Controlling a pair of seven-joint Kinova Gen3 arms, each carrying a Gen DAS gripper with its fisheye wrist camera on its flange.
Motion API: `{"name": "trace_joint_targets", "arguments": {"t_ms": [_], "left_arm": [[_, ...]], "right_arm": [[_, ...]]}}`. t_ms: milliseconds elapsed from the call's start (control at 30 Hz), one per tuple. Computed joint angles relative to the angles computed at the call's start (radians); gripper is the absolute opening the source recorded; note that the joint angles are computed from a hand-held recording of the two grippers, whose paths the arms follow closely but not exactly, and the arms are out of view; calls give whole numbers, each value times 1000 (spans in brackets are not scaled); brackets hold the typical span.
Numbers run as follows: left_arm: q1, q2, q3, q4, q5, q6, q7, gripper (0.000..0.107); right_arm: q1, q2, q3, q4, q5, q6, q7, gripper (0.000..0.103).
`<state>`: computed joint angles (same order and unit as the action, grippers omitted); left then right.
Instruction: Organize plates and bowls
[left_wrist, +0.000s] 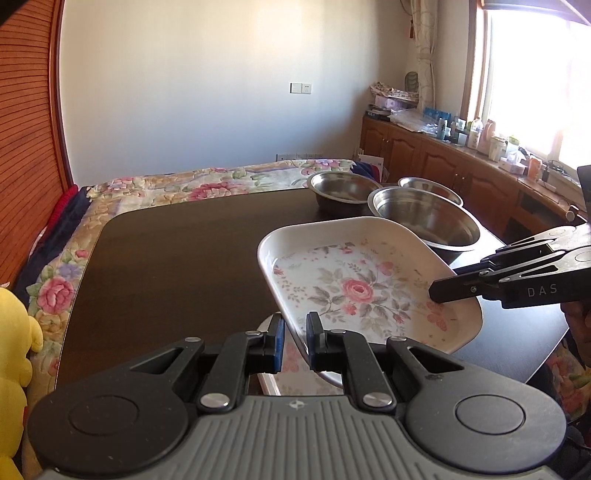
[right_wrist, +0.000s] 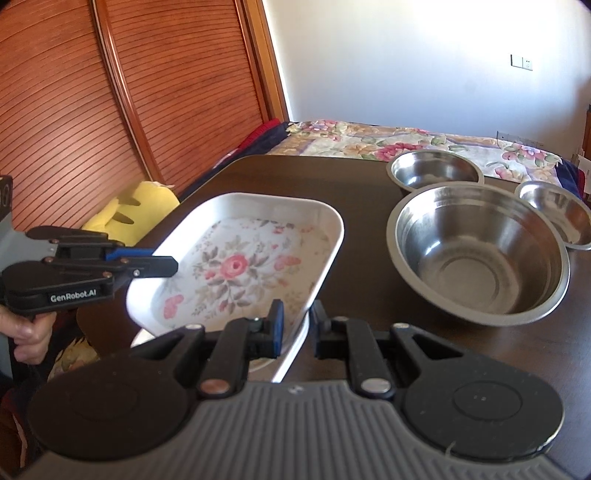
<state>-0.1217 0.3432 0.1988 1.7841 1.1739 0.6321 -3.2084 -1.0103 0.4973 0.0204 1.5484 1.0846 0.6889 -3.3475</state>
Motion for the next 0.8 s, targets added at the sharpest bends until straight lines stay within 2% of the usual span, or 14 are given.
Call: {"name": "trace_joint_targets", "arguments": {"t_ms": [167, 300, 467, 800], "left_arm": [[-9, -11, -6, 28, 21, 10, -17, 14], [-8, -16, -16, 40, 31, 16, -28, 14], [0, -23, -23, 59, 47, 0, -55, 14], [-4, -10, -28, 58, 17, 15, -29, 14]], "right_arm": [[1, -17, 2, 44, 36, -59, -46, 17], [-3, -18, 2, 59, 66, -69, -88, 17], [-10, -7, -6, 58, 84, -50, -106, 17], [-15, -3, -23, 70, 123, -32, -155, 17]]}}
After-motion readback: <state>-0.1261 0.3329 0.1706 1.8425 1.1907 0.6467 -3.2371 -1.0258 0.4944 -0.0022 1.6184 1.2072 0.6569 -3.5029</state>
